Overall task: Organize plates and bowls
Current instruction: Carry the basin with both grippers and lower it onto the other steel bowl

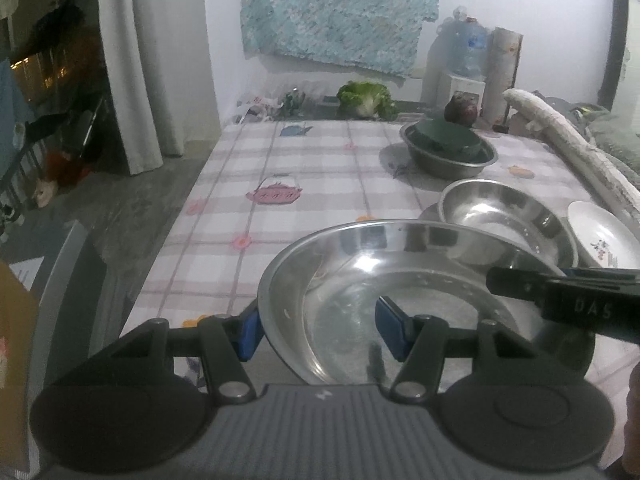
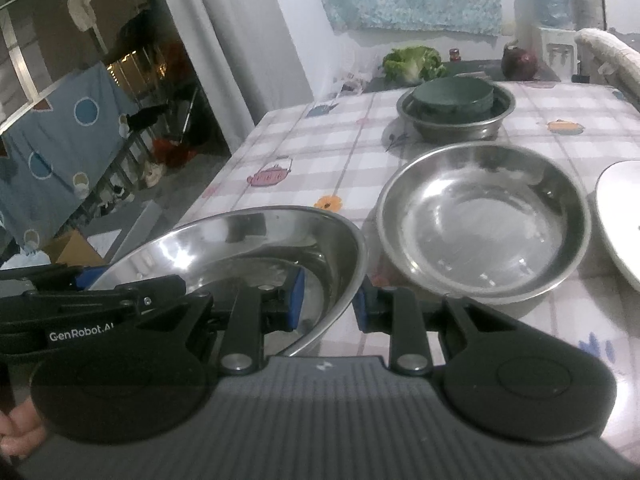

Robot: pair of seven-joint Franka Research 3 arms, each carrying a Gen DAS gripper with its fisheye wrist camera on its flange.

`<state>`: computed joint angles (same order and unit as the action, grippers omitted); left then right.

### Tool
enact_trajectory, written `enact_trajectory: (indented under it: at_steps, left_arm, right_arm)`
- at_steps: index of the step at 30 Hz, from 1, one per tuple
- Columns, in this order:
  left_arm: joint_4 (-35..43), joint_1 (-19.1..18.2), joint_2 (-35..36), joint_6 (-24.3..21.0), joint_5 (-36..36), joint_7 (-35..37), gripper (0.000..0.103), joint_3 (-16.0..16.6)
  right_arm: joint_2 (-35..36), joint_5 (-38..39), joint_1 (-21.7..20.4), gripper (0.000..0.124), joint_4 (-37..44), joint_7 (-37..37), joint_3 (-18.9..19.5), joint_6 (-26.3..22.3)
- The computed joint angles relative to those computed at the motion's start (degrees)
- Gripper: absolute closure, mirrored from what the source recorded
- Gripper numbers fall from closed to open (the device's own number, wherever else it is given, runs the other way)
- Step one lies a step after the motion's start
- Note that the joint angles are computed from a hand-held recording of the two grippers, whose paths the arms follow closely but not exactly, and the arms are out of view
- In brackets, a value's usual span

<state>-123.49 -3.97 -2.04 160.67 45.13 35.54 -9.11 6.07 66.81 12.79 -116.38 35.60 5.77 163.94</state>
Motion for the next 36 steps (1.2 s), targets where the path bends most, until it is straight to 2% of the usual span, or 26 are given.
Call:
enact_trajectory:
  at_steps: [11, 18, 26, 36]
  left_arm:
    - [6.93, -3.32, 5.09, 0.05, -0.79, 4.28, 0.043, -0.66]
    - [13.24, -6.21, 10.53, -1.16, -4.56, 9.42, 0.043, -0.50]
    - [21.28, -9.04, 17.32, -2.80, -8.78, 14.92, 0.043, 0.18]
    - [29.09, -10.48, 24.17, -6.94, -15.36, 22.25, 0.043, 0.40]
  right_arm:
    - [-2.89, 6.24, -2.01, 0.099, -1.84, -3.42, -2.21, 1.08]
    - [-3.05, 9.23, -3.74, 0.098, -2.08, -4.90, -4.01, 1.15]
    - [0.07, 6.39, -6.55, 0.098, 0.53, -1.30, -4.66, 0.74]
    - [4.96, 0.02, -9.54, 0.098, 4.95, 4.73, -3.77, -0.26]
